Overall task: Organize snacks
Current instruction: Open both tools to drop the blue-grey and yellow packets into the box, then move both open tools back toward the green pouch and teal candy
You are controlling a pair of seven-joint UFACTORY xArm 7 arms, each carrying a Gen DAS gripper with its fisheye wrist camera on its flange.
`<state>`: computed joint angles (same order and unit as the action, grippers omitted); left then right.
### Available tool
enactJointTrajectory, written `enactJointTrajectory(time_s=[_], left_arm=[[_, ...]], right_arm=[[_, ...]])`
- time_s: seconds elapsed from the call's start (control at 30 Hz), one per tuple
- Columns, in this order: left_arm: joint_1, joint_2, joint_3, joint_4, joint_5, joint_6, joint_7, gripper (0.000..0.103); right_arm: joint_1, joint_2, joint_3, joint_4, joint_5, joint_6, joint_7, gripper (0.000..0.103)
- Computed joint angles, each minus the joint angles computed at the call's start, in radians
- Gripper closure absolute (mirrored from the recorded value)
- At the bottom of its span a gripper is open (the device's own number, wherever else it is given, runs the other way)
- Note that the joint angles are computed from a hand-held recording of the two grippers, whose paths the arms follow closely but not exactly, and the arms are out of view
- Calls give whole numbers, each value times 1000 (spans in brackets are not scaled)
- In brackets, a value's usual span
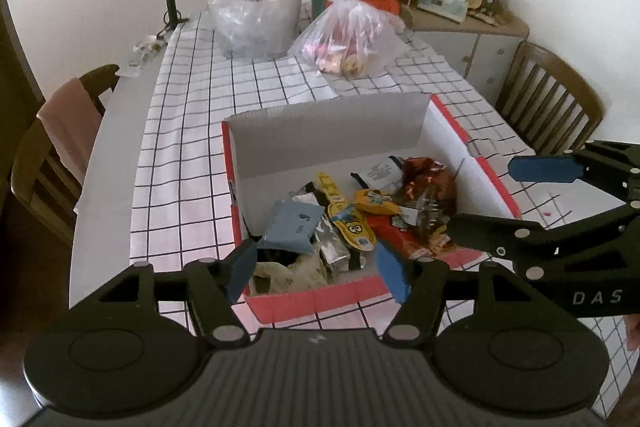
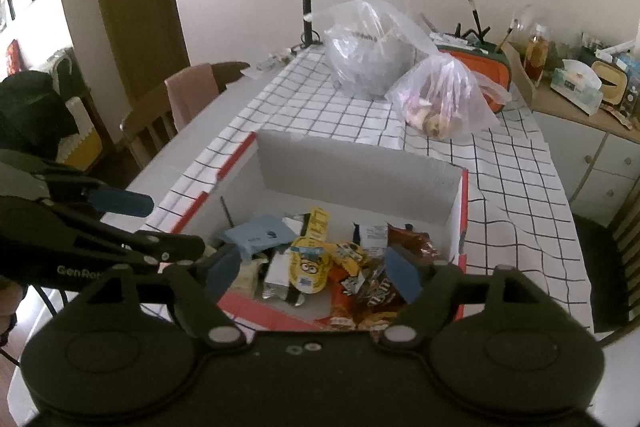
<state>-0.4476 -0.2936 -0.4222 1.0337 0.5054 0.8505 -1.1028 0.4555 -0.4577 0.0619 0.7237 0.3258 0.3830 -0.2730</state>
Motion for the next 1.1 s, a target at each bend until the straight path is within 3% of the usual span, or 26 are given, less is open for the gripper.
enactJointTrajectory(time_s=[0.13, 0.2, 0.5, 0.83, 0.9, 1.1], left_arm=[[-6, -51, -10, -33, -5, -8, -14, 32], [-7, -75, -17, -49, -16, -11, -18, 31], [8, -188, -103, -126, -25, 33, -81, 30], [-20, -290, -150, -221, -115, 34, -149, 22], [-29, -300, -155, -241, -137, 29, -162, 22], [-57, -299, -170, -283, -180, 21, -182, 22]], right_arm=[[14, -58, 1, -32, 12, 7, 13, 21], [19, -91, 4, -53, 14, 10, 27, 14], [47, -224, 16, -151, 6, 43, 110, 14], [69, -348, 39, -257, -17, 89, 214, 10], [72, -372, 47, -281, -25, 94, 235, 0], [97, -417, 40, -336, -35, 120, 272, 0]])
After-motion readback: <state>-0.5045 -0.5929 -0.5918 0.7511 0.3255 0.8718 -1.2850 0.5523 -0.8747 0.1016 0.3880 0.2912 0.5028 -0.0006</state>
